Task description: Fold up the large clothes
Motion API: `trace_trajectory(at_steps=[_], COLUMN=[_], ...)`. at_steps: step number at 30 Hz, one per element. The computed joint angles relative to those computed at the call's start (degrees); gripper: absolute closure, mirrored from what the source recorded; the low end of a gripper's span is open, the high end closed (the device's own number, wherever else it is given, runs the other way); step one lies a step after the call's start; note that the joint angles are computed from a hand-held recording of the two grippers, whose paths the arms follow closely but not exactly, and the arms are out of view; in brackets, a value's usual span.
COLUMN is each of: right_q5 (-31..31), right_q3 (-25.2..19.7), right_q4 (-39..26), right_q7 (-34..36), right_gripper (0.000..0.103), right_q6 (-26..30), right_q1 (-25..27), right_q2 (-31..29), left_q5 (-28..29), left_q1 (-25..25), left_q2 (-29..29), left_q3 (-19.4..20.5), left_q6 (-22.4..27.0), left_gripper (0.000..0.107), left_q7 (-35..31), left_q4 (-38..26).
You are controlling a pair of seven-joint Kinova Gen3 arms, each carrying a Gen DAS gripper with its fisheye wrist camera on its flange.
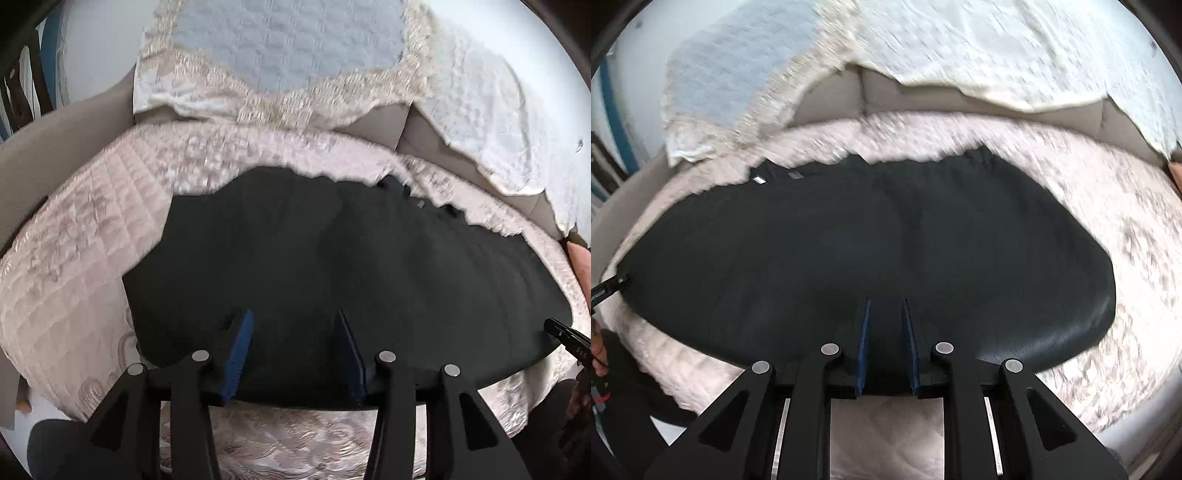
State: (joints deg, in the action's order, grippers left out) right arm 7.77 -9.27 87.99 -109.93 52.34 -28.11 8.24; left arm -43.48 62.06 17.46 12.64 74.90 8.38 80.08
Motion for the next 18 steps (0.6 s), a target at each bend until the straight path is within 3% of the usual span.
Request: trace_trajectory(at_steps=[4, 7, 13, 18], right_q5=[0.85, -0.41, -1.49, -2.52], right_q3=[-0.04, -0.72, -1.55, -1.77], right_q4=[-0.28, -0.88, -1.7, -2.99], right_q7=[-0.39, 0.7, 1.69, 2.69], right_gripper=[0.085, 0.085, 0.085, 0.085], right_q6=[0.98, 0.84, -1.12, -0.87], right_q1=[-0.38, -0.39, -1.31, -2.3], right_q2=[-0.81, -1.79, -0.77, 0.14], left_q5=[-1.21, -2.78, -0.84, -1.05], left_q1=[1.21, 1.58, -2.5, -1.49], left_q2=[-0.06, -2.09, -3.6, -2.87], left_q3=[-0.02, -0.27, 1.84, 1.94], left_q6=[1.9, 2.4, 1.53, 4.48], left_gripper=[0.059, 0.058, 0.055, 0.055], left_q7=[-0.33, 3.57, 5.38, 3.86], left_q4=[-1.11, 0.62, 4.65, 1.5])
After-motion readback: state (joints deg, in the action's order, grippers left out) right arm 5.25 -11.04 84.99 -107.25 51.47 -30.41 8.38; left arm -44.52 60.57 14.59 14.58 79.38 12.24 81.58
